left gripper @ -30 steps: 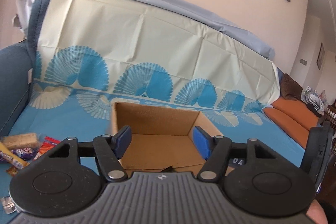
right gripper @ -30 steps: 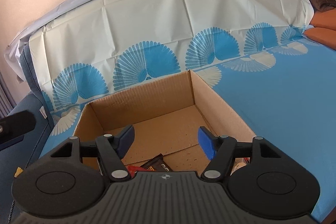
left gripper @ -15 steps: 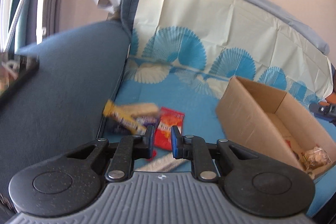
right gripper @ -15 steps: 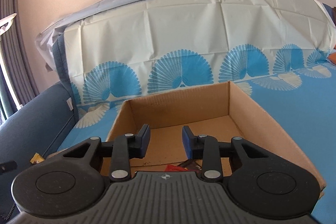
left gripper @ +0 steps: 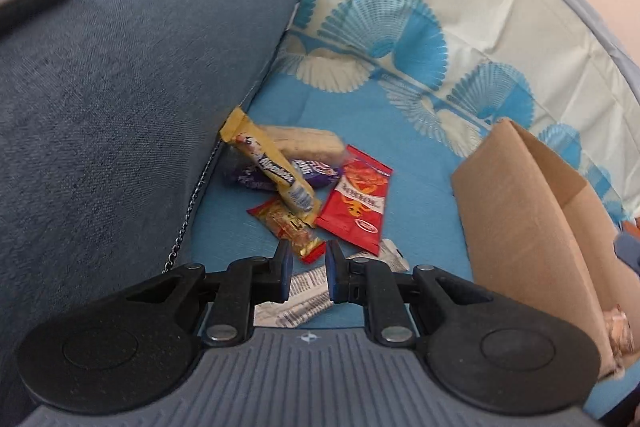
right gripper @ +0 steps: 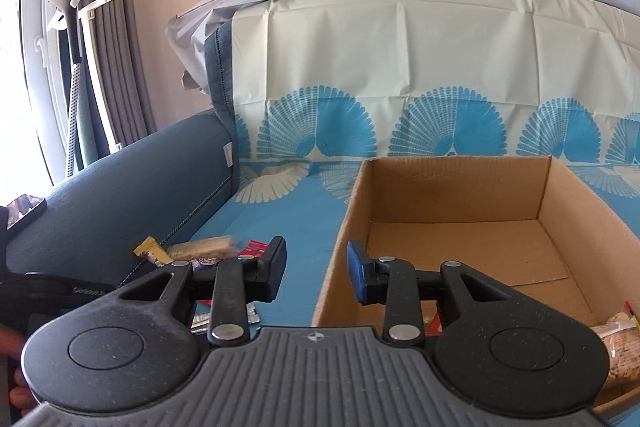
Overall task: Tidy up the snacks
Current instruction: 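Move both tools back to the snack pile, right toward the red spicy-strip packet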
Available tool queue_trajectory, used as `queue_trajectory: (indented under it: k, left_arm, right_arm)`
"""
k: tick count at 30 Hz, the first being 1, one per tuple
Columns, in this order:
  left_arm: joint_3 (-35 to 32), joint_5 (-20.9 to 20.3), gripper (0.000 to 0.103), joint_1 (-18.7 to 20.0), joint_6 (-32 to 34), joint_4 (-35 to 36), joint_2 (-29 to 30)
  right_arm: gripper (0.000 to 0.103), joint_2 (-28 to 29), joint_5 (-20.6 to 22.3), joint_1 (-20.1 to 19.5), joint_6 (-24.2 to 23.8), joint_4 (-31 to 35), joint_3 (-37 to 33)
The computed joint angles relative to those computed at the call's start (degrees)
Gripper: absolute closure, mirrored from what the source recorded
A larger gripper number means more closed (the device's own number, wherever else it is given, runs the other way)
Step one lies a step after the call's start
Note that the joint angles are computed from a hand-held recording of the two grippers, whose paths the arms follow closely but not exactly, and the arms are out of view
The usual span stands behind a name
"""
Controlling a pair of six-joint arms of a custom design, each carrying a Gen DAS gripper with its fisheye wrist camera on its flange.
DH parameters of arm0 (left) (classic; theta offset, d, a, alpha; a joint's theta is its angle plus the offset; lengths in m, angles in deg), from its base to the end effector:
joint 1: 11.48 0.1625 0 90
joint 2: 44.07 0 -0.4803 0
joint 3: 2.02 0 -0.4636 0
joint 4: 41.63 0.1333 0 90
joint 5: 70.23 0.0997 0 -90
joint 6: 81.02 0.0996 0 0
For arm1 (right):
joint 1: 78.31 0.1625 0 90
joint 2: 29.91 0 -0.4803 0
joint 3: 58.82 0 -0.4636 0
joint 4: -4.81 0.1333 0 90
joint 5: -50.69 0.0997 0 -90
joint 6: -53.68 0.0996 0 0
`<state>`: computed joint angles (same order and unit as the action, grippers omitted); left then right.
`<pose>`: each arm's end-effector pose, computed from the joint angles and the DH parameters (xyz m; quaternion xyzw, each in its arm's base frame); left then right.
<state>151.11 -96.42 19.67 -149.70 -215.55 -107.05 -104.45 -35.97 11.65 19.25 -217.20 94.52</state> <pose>-0.1513 -0.3516 0.0723 -0.0440 0.8470 -0.4530 0.2747 0.1389 -0.3575 0.1909 0.2767 -0.8499 0.4353 0.1077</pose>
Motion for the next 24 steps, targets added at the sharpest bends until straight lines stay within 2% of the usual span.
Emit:
queue_trajectory:
  k: [4, 6, 9, 14, 18, 20, 21, 23, 24]
  left_arm:
    - [-2.0, 0.7, 0.078, 2.5, 3.6, -2.9, 2.8]
    - [-3.2, 1.3, 0.065, 3.7, 5.5, -4.6, 4.6]
    - [-5.0, 2.0, 0.064, 5.9, 6.8, -6.3, 6.9]
    - [-6.6, 0.7, 0.063, 9.5, 6.8, -8.8, 8.7]
    - [-7.1, 0.5, 0.062, 10.3, 9.5, -13.3, 10.6]
    - [-7.1, 1.0, 0.067, 10.1, 8.5, -11.2, 10.2]
    - [-7.2, 1.7, 0.077, 9.9, 6.3, -8.3, 9.7]
    - [-6.7, 2.2, 0.079, 9.5, 2.6, -5.2, 8.4]
    - [-6.2, 2.5, 0.079, 9.3, 0.7, -4.5, 7.8]
  right_arm:
    - [0.068, 1.4, 0.3, 1.2, -1.2, 0.9, 0.1]
    - [0.068, 2.1, 0.6, 1.8, -2.1, 1.4, 0.2]
    - [0.067, 3.1, 1.0, 2.7, -3.3, 1.4, 0.5]
    - [0.060, 2.7, 1.1, 4.5, -2.8, 4.4, -0.1]
    - [0.052, 3.0, -3.0, 7.6, 0.8, 10.5, -3.4]
    - [0.050, 4.7, -5.7, 9.8, 2.6, 12.3, -5.9]
    - [0.049, 5.9, -6.7, 10.9, 3.6, 13.2, -7.4]
    - [0.046, 9.0, -9.4, 13.5, 6.4, 16.1, -11.3]
    - [0.041, 10.6, -10.5, 14.5, 8.2, 18.2, -13.4]
